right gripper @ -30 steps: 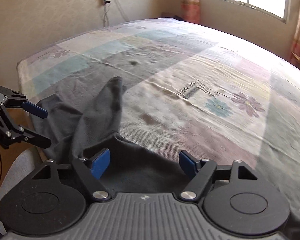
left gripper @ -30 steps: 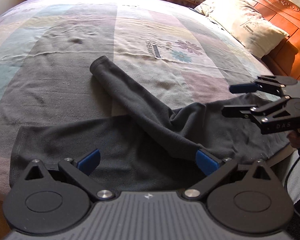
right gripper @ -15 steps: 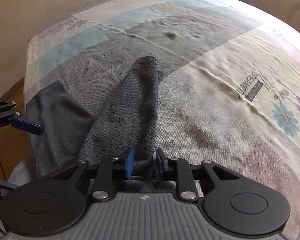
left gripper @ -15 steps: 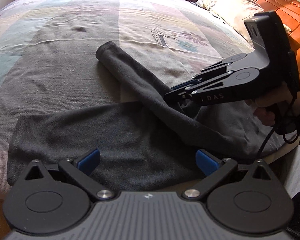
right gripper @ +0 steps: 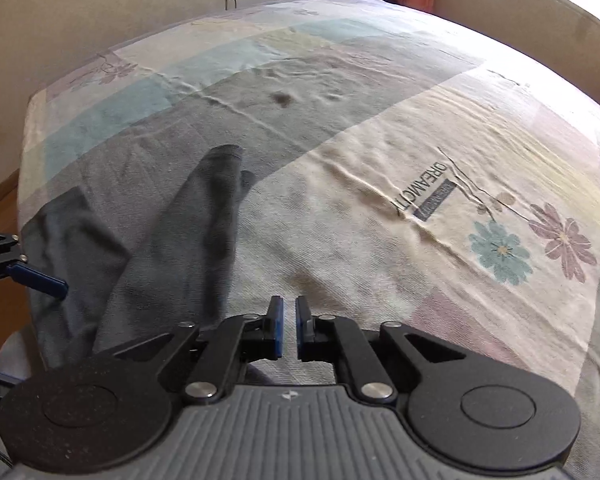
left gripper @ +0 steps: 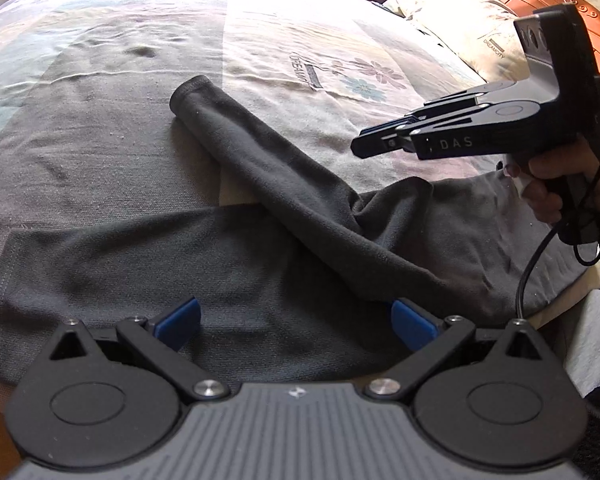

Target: Fold clothes

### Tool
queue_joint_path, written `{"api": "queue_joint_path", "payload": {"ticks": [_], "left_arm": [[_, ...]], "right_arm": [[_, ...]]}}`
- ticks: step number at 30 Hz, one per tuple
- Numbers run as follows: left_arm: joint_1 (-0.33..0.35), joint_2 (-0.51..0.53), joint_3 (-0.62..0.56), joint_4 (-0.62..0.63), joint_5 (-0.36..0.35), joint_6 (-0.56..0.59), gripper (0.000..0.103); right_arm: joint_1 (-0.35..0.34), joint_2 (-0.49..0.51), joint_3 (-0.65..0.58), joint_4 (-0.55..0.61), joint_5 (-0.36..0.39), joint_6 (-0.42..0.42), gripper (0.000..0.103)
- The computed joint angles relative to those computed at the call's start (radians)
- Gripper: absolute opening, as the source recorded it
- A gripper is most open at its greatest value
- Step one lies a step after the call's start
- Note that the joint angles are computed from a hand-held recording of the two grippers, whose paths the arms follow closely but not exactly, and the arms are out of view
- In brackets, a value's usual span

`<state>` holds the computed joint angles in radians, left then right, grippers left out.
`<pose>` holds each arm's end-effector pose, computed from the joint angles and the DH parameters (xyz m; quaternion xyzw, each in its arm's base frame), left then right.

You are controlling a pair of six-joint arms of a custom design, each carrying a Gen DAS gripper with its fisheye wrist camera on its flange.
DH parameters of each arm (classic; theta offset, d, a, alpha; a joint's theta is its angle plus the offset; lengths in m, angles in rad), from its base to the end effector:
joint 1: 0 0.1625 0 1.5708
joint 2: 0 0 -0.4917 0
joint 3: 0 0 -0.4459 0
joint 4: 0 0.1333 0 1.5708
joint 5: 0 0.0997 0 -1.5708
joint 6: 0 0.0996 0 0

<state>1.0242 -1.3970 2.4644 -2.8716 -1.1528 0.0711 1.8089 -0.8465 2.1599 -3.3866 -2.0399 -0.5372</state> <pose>-0.0689 -0.4476 0.1907 0.2723 0.9330 -0.1592 0.1734 0.2201 -0.5326 0.0697 0.3026 -0.8940 0.2055 0.2586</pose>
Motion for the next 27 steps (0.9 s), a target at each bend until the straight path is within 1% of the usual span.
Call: {"api": "queue_joint_path", "payload": {"ticks": [1, 2, 4, 7, 8, 9, 10, 15, 16, 19, 21, 23, 26, 27], "left_arm": [[0.000, 0.000, 0.000, -0.001, 0.002, -0.004, 0.101], [0.001, 0.000, 0.000, -0.002, 0.003, -0.007, 0.101], [0.004, -0.003, -0.001, -0.002, 0.001, -0.012, 0.101], [0.008, -0.010, 0.000, 0.001, -0.003, -0.017, 0.101], [0.010, -0.012, 0.000, 0.002, -0.003, -0.018, 0.101], [0.011, -0.012, -0.001, 0.004, -0.002, -0.018, 0.101], [0.012, -0.012, -0.001, 0.006, -0.001, -0.018, 0.101], [0.009, 0.000, -0.005, 0.004, 0.006, -0.016, 0.101], [0.009, 0.001, -0.006, 0.002, 0.003, -0.016, 0.101], [0.013, 0.001, -0.008, -0.002, -0.011, -0.013, 0.101], [0.015, 0.000, -0.008, -0.004, -0.015, -0.015, 0.101], [0.019, -0.003, -0.007, -0.006, -0.022, -0.015, 0.101], [0.024, -0.004, -0.009, -0.009, -0.033, -0.022, 0.101], [0.027, -0.005, -0.011, -0.010, -0.039, -0.027, 0.101]], "right_arm": [[-0.001, -0.001, -0.002, 0.022, 0.022, 0.003, 0.023], [-0.002, 0.003, -0.006, 0.038, 0.041, 0.006, 0.025], [-0.009, 0.012, -0.018, 0.076, 0.073, 0.026, 0.026], [-0.029, 0.023, -0.036, 0.135, 0.106, 0.096, 0.025], [-0.038, 0.021, -0.033, 0.140, 0.129, 0.109, 0.025], [-0.041, 0.017, -0.029, 0.139, 0.144, 0.106, 0.020], [-0.043, 0.013, -0.025, 0.136, 0.155, 0.100, 0.003], [-0.021, -0.001, -0.013, 0.062, 0.104, 0.027, 0.003], [-0.016, 0.000, -0.015, 0.038, 0.077, 0.011, 0.003], [-0.010, 0.019, -0.031, -0.031, -0.041, -0.028, 0.003], [-0.007, 0.041, -0.046, -0.073, -0.136, -0.051, 0.003], [-0.006, 0.067, -0.061, -0.114, -0.230, -0.070, 0.007], [-0.008, 0.060, -0.040, -0.157, -0.230, -0.051, 0.017], [-0.001, 0.061, -0.033, -0.180, -0.232, -0.063, 0.018]]}}
